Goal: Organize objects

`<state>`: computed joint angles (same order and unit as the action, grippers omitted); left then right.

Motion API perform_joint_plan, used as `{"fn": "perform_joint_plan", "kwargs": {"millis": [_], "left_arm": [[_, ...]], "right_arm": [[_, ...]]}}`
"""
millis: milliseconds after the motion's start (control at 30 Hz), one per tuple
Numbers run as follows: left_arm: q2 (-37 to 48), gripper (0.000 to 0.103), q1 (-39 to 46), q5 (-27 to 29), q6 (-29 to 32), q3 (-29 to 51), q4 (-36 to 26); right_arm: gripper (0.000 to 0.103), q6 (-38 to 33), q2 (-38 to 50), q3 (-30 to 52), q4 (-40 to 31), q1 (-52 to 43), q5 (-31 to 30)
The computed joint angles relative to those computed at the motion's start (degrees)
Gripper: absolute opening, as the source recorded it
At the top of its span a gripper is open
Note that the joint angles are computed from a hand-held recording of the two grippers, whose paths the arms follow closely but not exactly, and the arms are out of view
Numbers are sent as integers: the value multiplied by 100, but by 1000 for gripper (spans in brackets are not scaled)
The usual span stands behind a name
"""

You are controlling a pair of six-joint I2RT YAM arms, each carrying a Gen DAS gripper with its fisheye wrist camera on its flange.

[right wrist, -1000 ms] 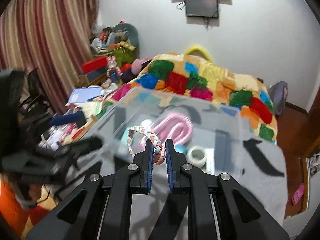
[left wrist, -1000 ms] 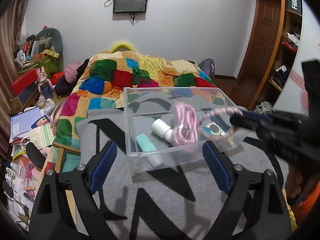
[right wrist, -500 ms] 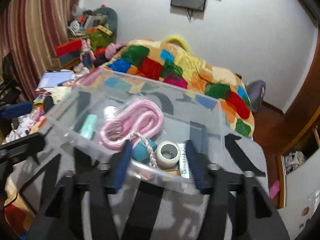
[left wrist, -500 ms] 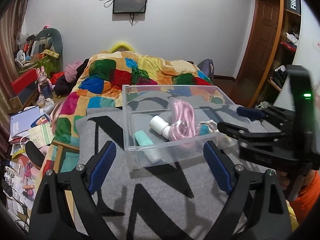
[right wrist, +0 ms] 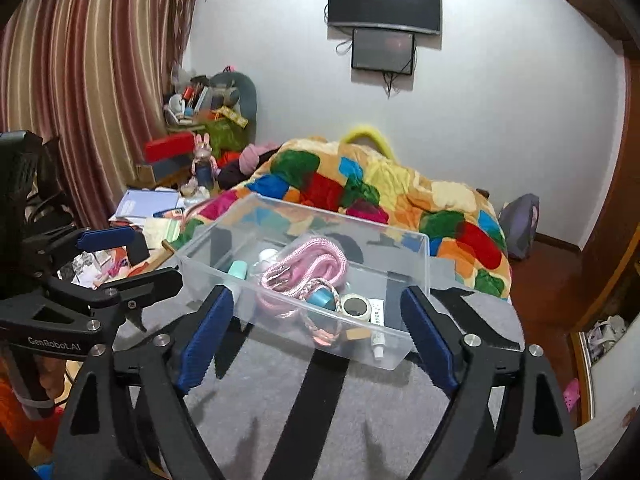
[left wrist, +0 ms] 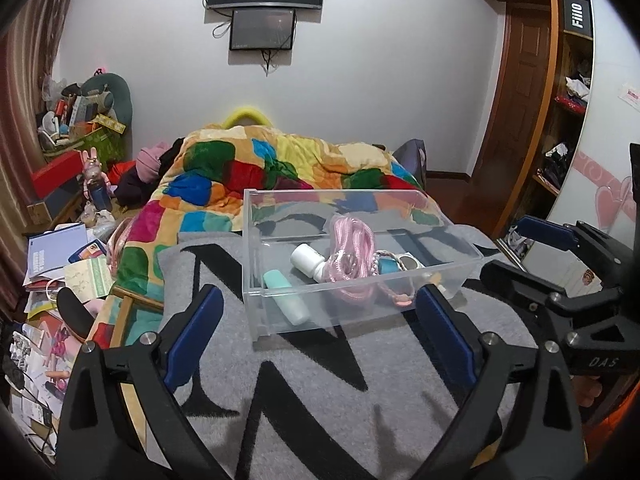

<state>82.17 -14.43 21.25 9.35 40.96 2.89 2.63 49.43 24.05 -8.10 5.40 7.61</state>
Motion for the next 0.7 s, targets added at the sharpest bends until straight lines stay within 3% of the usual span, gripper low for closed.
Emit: {"fn": "perform_joint_plan", "kwargs": {"millis": [133,700], "left_arm": [[-115,100,8,25,3,-194,96],[-32,100,-115,-125,17,-420,182]], "right_arm": [[91,94,-48,-260,154,44,114],[92,168,-52,-564,233,-261,-270]]}}
